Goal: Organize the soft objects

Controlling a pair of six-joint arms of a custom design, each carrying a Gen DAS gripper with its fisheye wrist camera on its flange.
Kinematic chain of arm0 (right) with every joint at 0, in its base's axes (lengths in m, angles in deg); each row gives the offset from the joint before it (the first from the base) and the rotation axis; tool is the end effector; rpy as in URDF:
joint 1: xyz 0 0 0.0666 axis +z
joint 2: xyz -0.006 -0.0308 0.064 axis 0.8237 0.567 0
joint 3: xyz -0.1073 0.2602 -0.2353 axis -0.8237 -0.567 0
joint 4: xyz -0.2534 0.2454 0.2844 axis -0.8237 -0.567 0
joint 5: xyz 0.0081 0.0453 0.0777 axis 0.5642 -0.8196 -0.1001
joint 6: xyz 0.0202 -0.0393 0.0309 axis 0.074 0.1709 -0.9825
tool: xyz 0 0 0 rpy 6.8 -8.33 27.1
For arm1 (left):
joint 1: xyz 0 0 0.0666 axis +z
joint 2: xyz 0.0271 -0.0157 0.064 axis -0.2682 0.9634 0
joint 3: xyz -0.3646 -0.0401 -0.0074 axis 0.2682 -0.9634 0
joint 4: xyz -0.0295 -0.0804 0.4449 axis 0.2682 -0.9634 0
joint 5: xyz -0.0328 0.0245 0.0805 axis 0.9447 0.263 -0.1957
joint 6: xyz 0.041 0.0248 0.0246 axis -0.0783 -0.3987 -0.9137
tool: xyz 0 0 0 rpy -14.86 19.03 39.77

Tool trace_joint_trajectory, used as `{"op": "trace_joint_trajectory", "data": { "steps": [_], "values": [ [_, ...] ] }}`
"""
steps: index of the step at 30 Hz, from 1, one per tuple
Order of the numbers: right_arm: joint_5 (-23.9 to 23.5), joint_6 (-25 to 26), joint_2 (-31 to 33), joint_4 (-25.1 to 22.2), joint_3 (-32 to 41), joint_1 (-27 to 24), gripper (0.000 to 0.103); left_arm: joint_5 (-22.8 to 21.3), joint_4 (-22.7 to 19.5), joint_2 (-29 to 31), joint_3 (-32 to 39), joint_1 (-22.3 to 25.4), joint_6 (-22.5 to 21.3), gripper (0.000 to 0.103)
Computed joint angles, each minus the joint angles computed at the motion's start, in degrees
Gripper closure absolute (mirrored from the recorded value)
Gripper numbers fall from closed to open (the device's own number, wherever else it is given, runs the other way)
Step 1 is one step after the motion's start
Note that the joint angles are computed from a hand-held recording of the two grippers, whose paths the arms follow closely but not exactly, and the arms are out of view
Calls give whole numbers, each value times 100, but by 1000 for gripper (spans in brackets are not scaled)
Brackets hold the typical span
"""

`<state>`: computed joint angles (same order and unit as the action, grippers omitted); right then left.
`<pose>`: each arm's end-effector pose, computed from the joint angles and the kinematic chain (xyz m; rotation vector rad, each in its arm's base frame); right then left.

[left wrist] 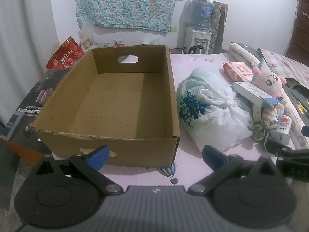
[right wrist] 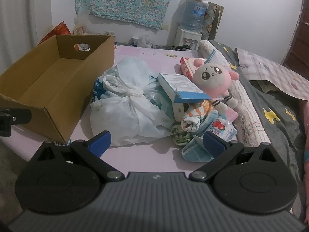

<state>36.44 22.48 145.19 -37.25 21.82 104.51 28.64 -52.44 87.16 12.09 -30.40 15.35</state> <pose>0.3895 0.4094 0.5171 0.3610 2.3156 -0.3333 0.4680 -0.1292 0.5724 0.5624 2.3567 -0.1998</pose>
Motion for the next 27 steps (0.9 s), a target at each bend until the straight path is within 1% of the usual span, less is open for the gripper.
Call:
{"op": "trace_joint_trajectory", "data": {
  "steps": [27],
  "values": [
    [-51,19,25,33,20,-23,1,1,-25,60,119,-15,-16,0]
  ]
}}
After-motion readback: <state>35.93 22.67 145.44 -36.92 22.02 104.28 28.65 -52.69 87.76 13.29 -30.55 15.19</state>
